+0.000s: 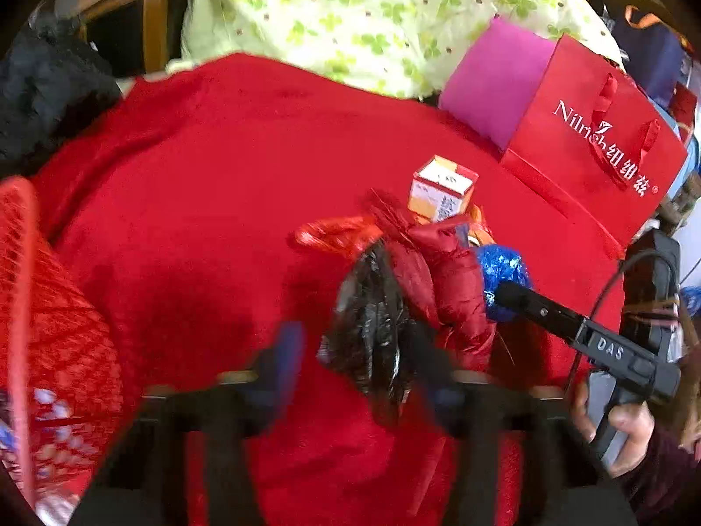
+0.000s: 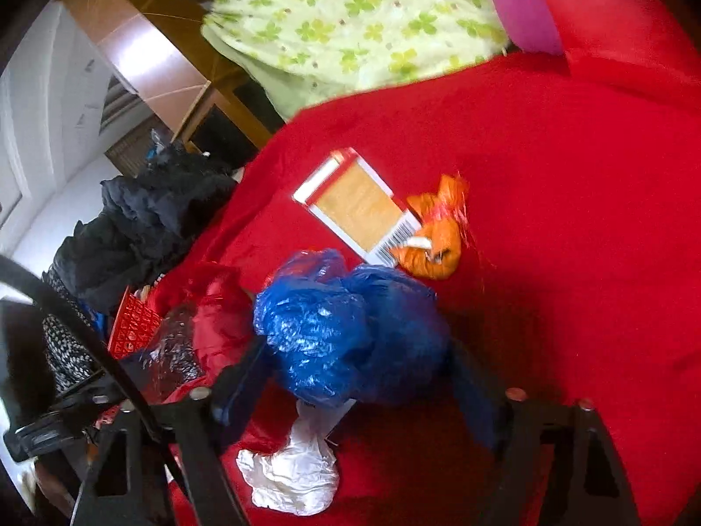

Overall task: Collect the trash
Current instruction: 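Grasp the red wrapper with the left tool while the right tool grasps the blue plastic bag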

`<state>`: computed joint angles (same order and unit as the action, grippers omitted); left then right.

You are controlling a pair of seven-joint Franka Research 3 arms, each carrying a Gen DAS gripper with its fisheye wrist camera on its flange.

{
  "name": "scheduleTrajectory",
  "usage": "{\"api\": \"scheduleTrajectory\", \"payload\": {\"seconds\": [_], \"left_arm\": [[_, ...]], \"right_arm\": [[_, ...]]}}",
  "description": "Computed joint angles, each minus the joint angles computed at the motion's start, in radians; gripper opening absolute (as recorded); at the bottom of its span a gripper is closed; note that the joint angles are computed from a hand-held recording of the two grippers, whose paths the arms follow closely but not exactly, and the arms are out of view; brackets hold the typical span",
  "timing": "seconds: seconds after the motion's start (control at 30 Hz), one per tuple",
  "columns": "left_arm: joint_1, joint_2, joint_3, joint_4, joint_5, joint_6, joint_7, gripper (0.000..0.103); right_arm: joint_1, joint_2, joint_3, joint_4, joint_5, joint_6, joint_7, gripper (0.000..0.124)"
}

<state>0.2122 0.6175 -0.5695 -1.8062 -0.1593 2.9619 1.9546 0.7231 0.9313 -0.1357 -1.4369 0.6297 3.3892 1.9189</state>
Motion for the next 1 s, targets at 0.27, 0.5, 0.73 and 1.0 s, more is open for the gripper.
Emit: {"api": "scheduleTrajectory", "payload": {"seconds": [0.27,0.5,0.73,1.0], "left_arm": [[0.096,0.004,-0.122,-0.067,-0.035,0.073,0.059,0.005],[0.306,-0.029,-0.314,-0.204,-0.003,0.216,0.038,0.004],[0.284,-0.105,-0.288,-0.262,0.107,0.262,-0.016,0.018],[0.155,-0.106,-0.185,-0.225,0.226,0.247,-0.078,0.069]], "right_arm": [[0.076,-0.002,-0.069,-0.033,0.108,0.073,-0.042,0.048],[-0.142,-0.039,0.216,-0.100,-0.011,0.216,-0.051,0.063],[-0.188,-0.029,0.284,-0.103,-0.035,0.315,-0.064,0.080],[-0.285,0.031,0.359,0.003,-0.152,0.136,-0.018,0.088]]}}
